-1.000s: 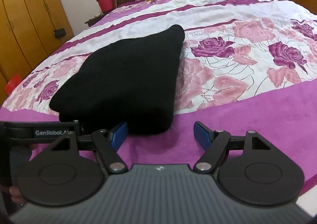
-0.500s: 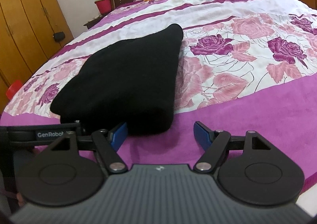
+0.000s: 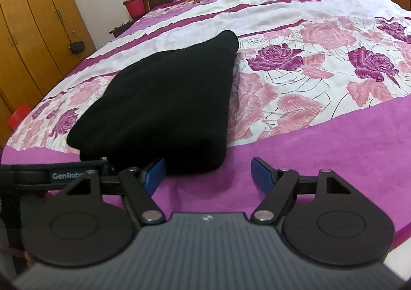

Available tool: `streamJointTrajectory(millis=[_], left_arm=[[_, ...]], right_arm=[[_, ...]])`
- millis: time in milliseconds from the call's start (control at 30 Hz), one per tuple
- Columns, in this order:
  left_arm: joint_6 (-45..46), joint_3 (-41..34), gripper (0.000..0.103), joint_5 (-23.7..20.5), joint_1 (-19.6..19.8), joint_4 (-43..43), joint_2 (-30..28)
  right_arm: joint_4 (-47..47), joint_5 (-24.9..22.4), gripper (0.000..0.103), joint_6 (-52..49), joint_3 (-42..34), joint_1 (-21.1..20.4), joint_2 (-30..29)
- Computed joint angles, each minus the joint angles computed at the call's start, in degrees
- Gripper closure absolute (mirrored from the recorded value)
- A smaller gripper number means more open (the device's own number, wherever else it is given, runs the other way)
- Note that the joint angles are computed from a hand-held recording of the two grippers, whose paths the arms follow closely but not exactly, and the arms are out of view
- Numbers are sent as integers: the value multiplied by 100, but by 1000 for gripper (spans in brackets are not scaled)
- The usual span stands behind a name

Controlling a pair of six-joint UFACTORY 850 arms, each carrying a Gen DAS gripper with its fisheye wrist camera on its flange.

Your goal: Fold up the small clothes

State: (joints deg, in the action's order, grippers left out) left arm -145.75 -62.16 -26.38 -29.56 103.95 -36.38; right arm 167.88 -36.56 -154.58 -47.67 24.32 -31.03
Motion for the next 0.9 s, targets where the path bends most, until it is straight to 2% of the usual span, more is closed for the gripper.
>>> streamJointTrajectory(millis=[900], left_arm=[[21, -6, 7, 1, -9, -18, 2]], right_arm=[[-81, -21, 28, 70, 16, 3, 24]])
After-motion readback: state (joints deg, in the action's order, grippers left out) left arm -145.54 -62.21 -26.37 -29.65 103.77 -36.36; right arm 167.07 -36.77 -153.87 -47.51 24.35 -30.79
